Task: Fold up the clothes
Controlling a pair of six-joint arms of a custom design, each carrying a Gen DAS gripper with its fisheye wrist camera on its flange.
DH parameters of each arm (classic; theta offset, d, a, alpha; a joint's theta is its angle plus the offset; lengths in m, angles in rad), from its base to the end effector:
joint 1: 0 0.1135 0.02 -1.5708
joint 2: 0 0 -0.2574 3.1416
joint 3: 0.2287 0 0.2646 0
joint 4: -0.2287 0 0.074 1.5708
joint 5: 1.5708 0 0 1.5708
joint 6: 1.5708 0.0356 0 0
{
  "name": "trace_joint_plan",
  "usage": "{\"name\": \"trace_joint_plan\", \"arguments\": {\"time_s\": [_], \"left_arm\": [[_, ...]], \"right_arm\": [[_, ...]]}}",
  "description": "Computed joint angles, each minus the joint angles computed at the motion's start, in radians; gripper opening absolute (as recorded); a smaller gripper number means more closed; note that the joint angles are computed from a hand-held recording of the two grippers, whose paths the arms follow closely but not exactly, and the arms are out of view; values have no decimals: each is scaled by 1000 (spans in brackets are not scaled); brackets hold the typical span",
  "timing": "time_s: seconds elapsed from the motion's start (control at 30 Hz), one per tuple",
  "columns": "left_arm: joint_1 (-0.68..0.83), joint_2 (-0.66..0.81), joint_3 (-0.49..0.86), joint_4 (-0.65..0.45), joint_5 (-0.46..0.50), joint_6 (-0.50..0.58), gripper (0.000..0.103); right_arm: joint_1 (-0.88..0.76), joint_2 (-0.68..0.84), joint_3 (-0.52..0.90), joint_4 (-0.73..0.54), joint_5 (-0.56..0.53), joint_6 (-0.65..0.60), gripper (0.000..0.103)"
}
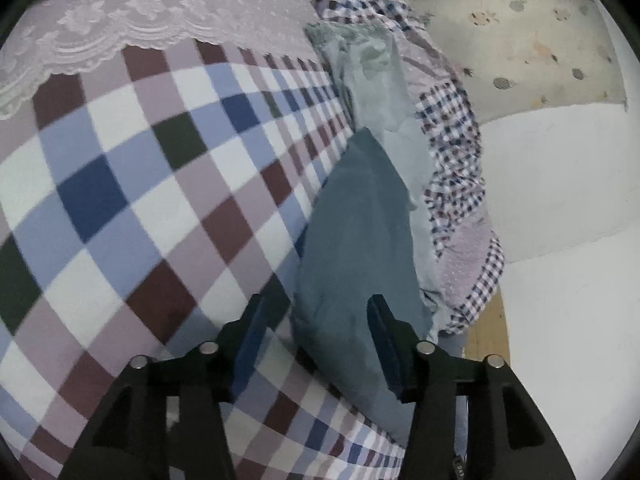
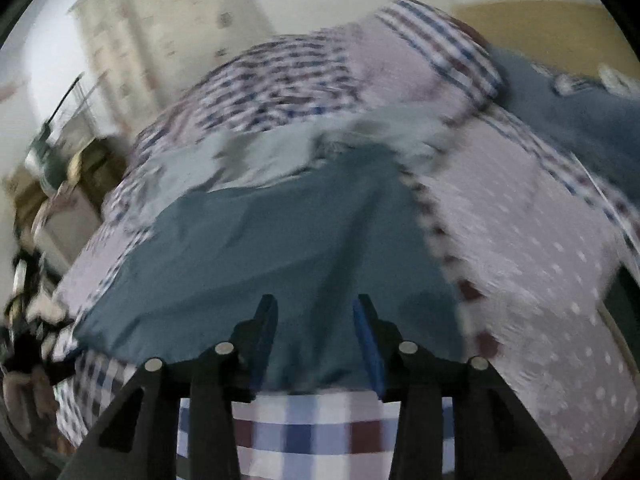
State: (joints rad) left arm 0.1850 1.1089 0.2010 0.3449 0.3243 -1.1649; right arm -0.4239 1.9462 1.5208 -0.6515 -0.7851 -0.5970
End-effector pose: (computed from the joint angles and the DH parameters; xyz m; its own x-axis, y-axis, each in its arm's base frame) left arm 0.2009 0.0261 0.1202 -0.2903 -0.9403 -0.1777 -0.4462 0.2973 -0.8441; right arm 0.3940 -0.1502 0.2139 -0.6556 -0.1404 -0.7420 -0.4632 0.8508 0.2483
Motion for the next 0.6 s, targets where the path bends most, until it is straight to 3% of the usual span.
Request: {"name": "trace_joint_plan", "arguments": {"time_s": [0.13,0.3,0.4,0.43,0.6], "left_arm": [[-37,99,51,54,-9,37,57],[-33,157,62,119,-26,47,54],[-24,184,81,106,-32,63,36],[-15,201,87,105,-18,66,23],[43,268,79,180,90,36,11]], "right_arm": [[80,-179,-242,173,14,-73,45],[235,-452,-609,489,66,-200,58],[344,-560,-761,603,95,-299,70],[381,-586,-801,627,102,-334,71],[558,-648,-951,752,180,-432,79]]}}
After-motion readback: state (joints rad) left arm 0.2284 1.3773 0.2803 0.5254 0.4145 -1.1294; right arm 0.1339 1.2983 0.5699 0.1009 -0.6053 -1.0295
